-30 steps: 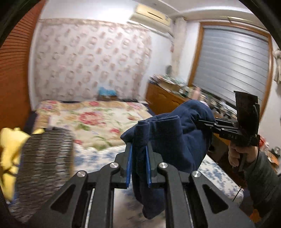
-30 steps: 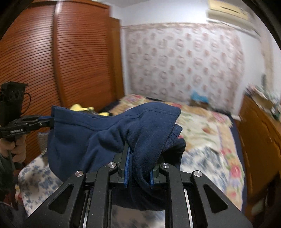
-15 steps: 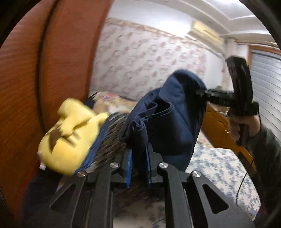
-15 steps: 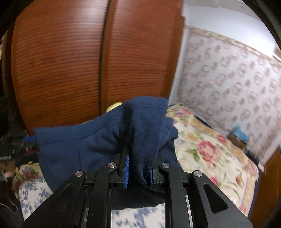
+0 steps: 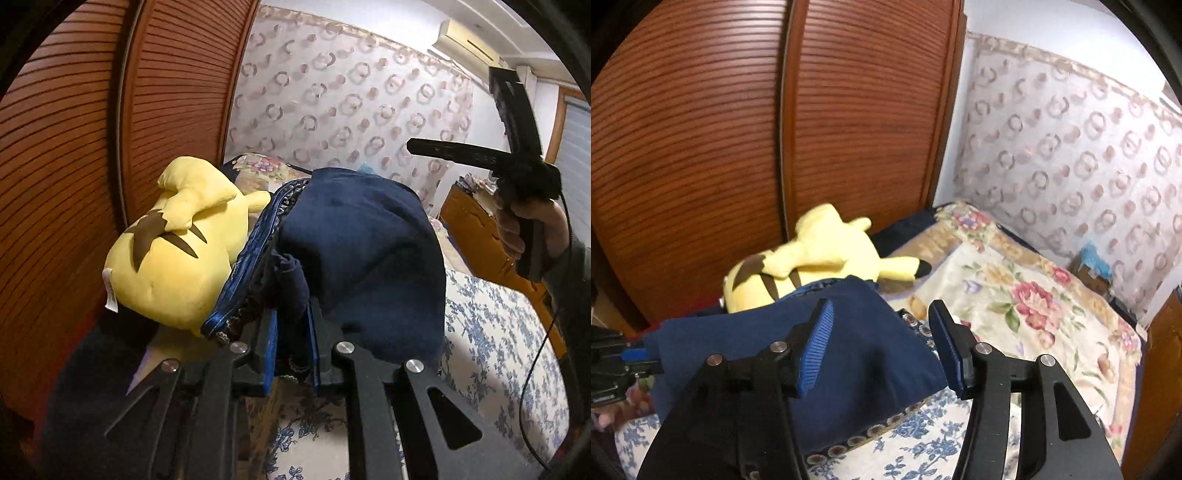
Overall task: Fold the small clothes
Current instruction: 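Carry the folded shirt with both tools onto the patterned cloth stack beside the yellow plush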
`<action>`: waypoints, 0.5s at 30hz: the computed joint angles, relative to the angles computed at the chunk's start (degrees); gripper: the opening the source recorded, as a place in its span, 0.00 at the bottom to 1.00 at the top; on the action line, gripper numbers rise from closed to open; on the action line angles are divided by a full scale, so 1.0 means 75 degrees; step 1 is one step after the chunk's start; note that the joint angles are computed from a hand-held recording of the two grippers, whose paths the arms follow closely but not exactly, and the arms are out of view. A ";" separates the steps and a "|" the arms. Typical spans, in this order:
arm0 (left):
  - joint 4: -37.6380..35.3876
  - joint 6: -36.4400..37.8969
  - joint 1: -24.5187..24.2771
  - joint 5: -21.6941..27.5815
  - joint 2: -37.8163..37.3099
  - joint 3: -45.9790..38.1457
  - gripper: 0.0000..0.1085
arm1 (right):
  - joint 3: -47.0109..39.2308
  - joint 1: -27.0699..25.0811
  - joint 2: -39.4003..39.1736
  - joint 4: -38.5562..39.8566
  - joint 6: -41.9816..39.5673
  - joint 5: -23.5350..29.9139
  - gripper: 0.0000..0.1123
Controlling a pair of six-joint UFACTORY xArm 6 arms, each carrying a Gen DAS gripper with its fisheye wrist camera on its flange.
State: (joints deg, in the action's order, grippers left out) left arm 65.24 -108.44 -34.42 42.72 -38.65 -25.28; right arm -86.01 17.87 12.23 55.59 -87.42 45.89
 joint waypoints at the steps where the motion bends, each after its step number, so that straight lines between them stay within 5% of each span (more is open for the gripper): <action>1: -0.0083 0.0113 -0.0077 0.0136 -0.0029 -0.0068 0.11 | 0.0062 -0.0081 -0.0044 0.0155 -0.0173 0.0258 0.49; 5: -0.0260 0.0328 -0.0352 0.0584 -0.0069 -0.0194 0.16 | 0.0451 -0.0227 -0.0117 0.0184 -0.0218 0.1051 0.49; 15: -0.0076 0.0626 -0.1824 0.2532 -0.0150 -0.0725 0.53 | 0.1921 0.0185 -0.0329 0.0679 -0.0688 -0.0424 0.49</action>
State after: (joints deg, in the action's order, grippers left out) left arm 64.67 -103.74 -48.10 61.71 -39.78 -30.72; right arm -71.60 19.26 9.77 60.68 -92.58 42.72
